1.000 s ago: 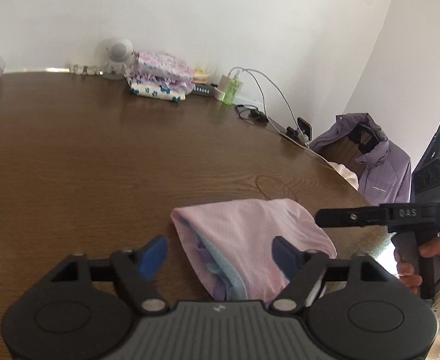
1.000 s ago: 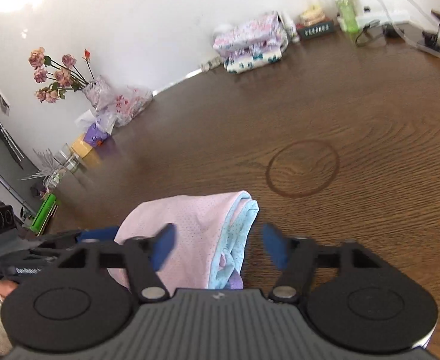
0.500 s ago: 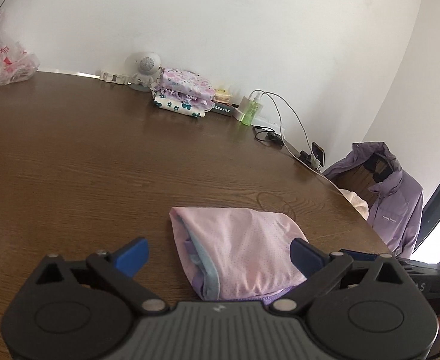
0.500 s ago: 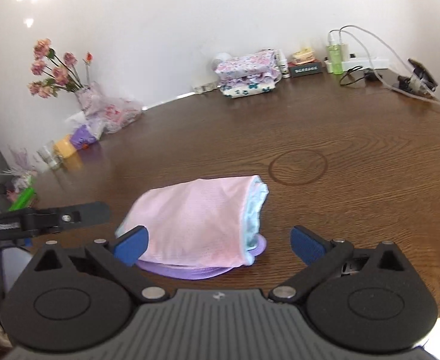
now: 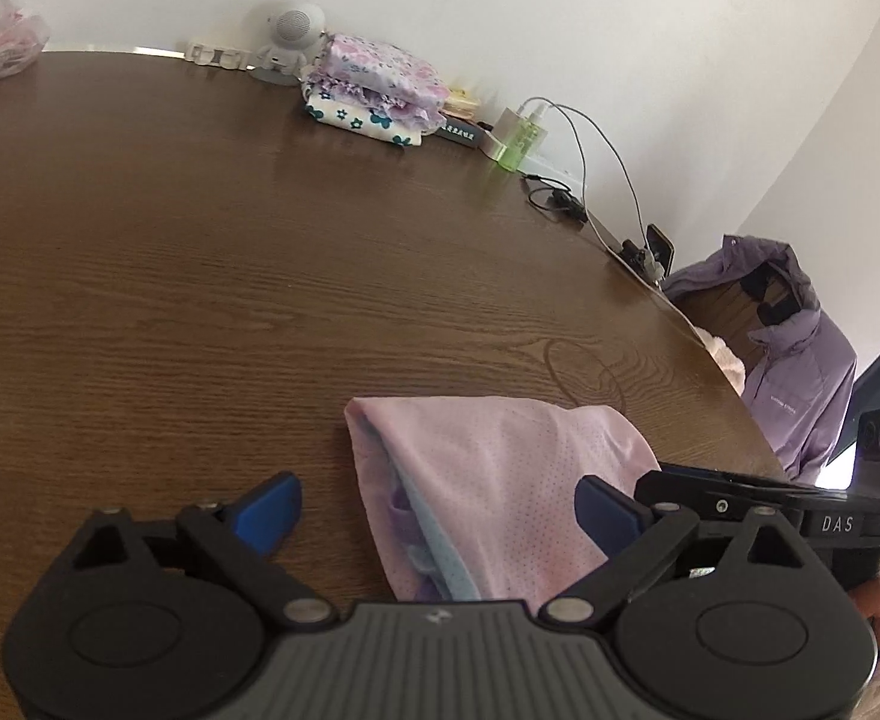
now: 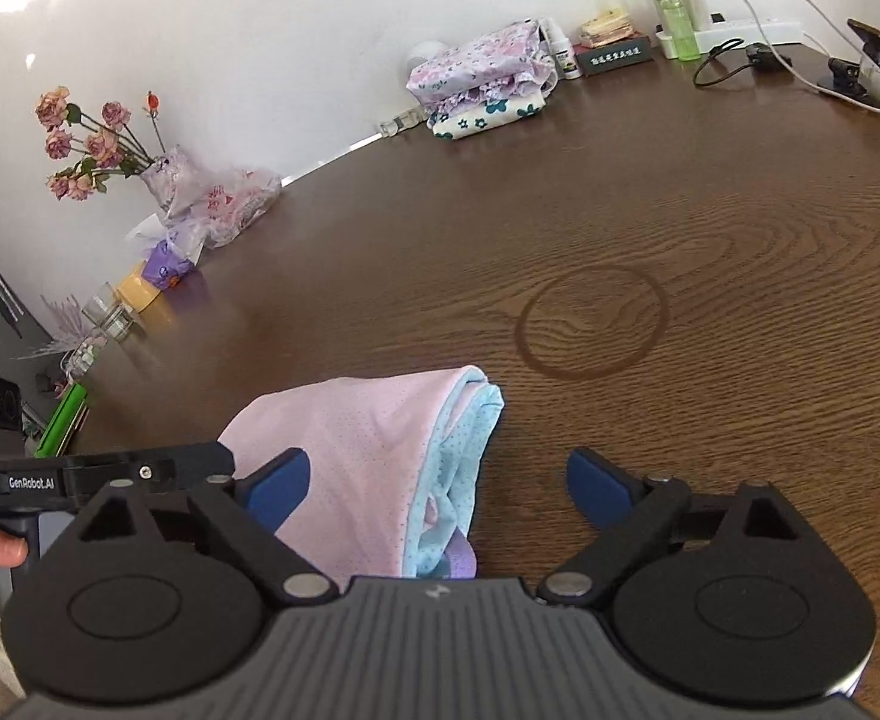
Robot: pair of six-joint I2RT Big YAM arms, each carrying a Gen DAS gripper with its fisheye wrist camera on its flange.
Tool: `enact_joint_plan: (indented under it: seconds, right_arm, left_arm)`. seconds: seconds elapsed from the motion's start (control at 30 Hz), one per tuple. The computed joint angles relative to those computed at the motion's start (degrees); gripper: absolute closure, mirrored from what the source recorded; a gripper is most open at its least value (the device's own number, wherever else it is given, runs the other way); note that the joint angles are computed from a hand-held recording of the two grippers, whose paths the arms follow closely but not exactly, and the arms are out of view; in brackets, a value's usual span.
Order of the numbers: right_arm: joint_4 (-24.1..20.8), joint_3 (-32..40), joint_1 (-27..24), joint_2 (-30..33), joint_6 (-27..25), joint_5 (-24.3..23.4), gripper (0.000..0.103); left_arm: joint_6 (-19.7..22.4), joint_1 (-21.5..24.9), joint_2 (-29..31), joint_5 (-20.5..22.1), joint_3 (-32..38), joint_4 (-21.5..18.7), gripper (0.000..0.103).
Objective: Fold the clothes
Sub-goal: 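Grasp the folded bundle with both grippers from its sides, then carry the bundle with both grippers to the floral clothes stack by the wall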
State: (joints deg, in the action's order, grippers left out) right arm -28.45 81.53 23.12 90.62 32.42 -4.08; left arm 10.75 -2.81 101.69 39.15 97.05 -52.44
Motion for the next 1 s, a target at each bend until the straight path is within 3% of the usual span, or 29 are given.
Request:
enact_joint_plan:
  seconds: [0.07, 0.1, 0.13, 0.17, 0.23, 0.33, 0.57, 1.0]
  right_arm:
    - [0.2, 0.4, 0.0, 0.5, -0.2, -1.0, 0.021]
    - [0.5, 0.5, -0.1, 0.7, 0.3, -1.8, 0.033]
    - [0.9, 0.5, -0.1, 0.9, 0.8, -2.6, 0.048]
    - [1.3, 0.5, -0.2, 1.1, 1.3, -3.3, 0.054]
    - [2.7, -0.3, -0.2, 1.1, 2.6, -4.7, 0.072]
    - [5.1, -1.7, -0.7, 1.0, 5.4, -7.7, 0.084]
    - [12.6, -5.4, -1.9, 0.4, 13.2, -10.8, 0.092]
    - [13.9, -2.3, -0.9, -1.5, 8.5, -5.6, 0.093]
  left_arm:
    - [1.6, -0.3, 0.8, -0.2, 1.6, -2.2, 0.029]
    - [2.2, -0.3, 1.3, 0.4, 2.4, -3.5, 0.037]
    - [2.0, -0.2, 1.9, 1.4, 3.0, -4.5, 0.057]
    - [1.8, 0.0, 2.6, 2.5, 3.6, -5.5, 0.070]
    - [1.1, 0.2, 3.2, 3.9, 4.0, -6.1, 0.072]
    - [-2.2, 0.8, 3.1, 6.4, 2.4, -4.2, 0.084]
    - [-9.6, 2.1, 2.8, 12.8, -1.1, 2.0, 0.089]
    - [-11.6, 2.0, -2.5, 14.1, -3.4, 12.0, 0.089]
